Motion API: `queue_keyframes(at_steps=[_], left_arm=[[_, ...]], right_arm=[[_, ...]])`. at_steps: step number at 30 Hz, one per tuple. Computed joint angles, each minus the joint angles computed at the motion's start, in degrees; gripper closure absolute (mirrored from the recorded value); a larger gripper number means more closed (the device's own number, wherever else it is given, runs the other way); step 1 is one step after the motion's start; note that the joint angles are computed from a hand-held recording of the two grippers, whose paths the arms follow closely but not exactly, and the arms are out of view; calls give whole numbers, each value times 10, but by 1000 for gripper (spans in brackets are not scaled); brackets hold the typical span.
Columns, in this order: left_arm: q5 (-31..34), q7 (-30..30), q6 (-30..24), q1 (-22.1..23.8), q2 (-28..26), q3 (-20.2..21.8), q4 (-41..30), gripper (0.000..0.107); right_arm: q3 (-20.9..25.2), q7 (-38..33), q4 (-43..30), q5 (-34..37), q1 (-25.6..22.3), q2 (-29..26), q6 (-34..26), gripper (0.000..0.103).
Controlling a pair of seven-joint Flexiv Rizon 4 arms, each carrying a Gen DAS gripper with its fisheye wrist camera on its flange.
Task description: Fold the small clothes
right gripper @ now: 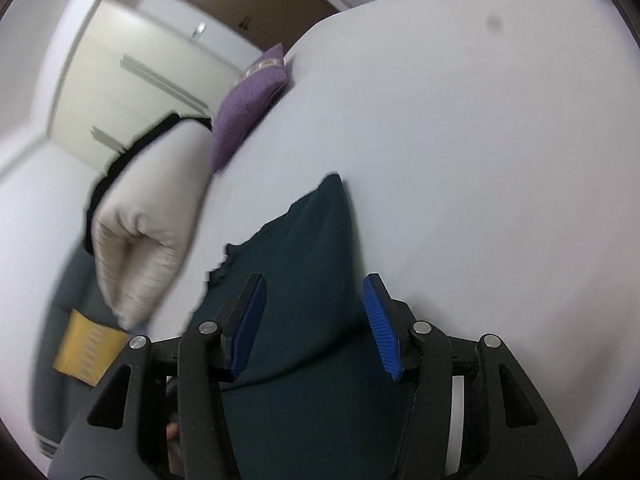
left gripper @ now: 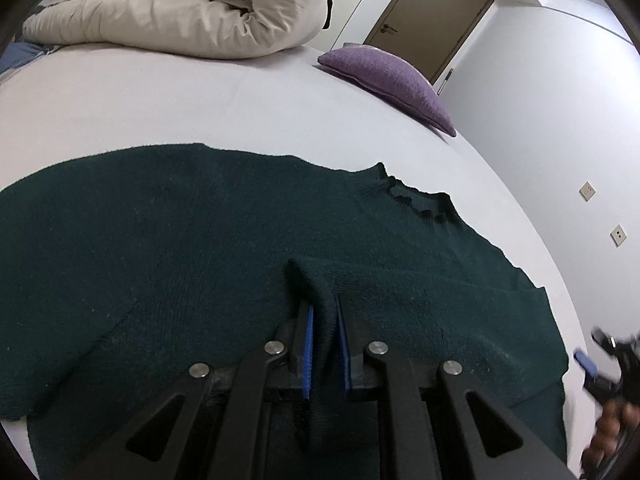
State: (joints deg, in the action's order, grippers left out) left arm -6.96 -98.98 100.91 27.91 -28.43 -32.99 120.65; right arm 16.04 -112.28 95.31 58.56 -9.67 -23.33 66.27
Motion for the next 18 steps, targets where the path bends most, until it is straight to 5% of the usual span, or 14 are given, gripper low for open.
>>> queue_keyframes(at_steps=[6,10,18], left_arm=[[19,-6,19,19,-16,-19,1,92],[39,-19,30,41,-27,-40,3,92],[61,-37,33,40,-30,-33,-3,91]], right_arm=[[-74,159,-74,-224,102,-90,1,57],[-118,208,-74,-343,150,-119,33,94],[-103,257,-33,-401,137,-131,126,99]])
